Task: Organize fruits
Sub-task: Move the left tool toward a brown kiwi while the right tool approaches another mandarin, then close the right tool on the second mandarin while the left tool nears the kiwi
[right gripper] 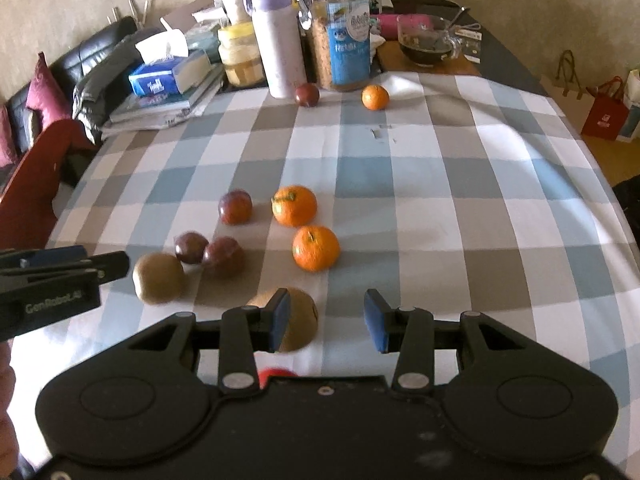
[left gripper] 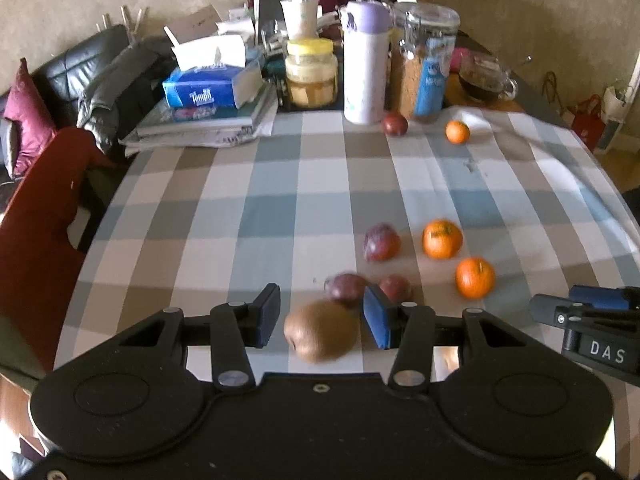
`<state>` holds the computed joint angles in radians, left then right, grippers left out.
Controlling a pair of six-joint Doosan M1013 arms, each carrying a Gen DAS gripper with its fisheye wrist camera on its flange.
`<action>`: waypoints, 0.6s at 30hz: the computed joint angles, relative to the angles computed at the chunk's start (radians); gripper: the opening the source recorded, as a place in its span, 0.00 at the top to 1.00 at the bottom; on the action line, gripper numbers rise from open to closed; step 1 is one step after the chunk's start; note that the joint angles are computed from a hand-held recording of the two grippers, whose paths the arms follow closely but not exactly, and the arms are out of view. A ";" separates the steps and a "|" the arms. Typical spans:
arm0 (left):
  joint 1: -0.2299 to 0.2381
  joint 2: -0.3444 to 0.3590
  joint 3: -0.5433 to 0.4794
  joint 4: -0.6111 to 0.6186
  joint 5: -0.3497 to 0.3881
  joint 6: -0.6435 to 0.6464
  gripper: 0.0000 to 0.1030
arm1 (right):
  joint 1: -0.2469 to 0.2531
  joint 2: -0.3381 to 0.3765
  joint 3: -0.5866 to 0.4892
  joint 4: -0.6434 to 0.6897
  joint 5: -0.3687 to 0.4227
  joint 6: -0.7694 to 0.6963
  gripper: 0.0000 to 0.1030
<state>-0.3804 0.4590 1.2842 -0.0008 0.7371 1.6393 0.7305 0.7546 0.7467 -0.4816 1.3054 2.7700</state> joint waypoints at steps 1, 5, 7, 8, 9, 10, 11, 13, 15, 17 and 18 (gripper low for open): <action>-0.001 0.002 -0.004 -0.004 -0.002 0.003 0.47 | -0.001 0.002 -0.004 -0.009 0.002 0.007 0.57; -0.005 0.010 -0.012 -0.010 -0.019 0.011 0.47 | -0.006 0.012 -0.022 -0.033 0.003 0.017 0.57; -0.008 0.014 -0.014 -0.007 -0.021 0.010 0.47 | -0.007 0.019 -0.033 -0.041 0.010 0.013 0.57; -0.008 0.018 -0.018 -0.009 -0.018 0.009 0.47 | -0.007 0.023 -0.037 -0.042 0.011 0.008 0.57; -0.008 0.022 -0.021 -0.011 -0.015 0.010 0.47 | -0.007 0.026 -0.040 -0.042 0.013 0.002 0.57; -0.009 0.026 -0.024 -0.007 -0.012 0.005 0.47 | -0.008 0.030 -0.045 -0.039 0.016 -0.006 0.57; -0.010 0.029 -0.025 0.005 -0.009 -0.005 0.47 | -0.009 0.032 -0.046 -0.035 0.013 -0.010 0.57; -0.013 0.036 -0.029 0.031 -0.001 -0.030 0.47 | -0.010 0.033 -0.043 -0.027 0.007 -0.009 0.57; -0.013 0.041 -0.028 0.050 -0.001 -0.051 0.47 | -0.011 0.040 -0.050 -0.023 0.013 -0.001 0.57; -0.011 0.042 -0.021 0.059 -0.014 -0.062 0.47 | -0.012 0.046 -0.054 -0.018 0.019 0.016 0.57; -0.010 0.042 -0.018 0.057 -0.019 -0.061 0.47 | -0.013 0.047 -0.054 -0.017 0.017 0.026 0.57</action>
<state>-0.3903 0.5008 1.2666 0.0564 0.7185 1.5784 0.7172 0.8015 0.6930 -0.4990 1.3227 2.7962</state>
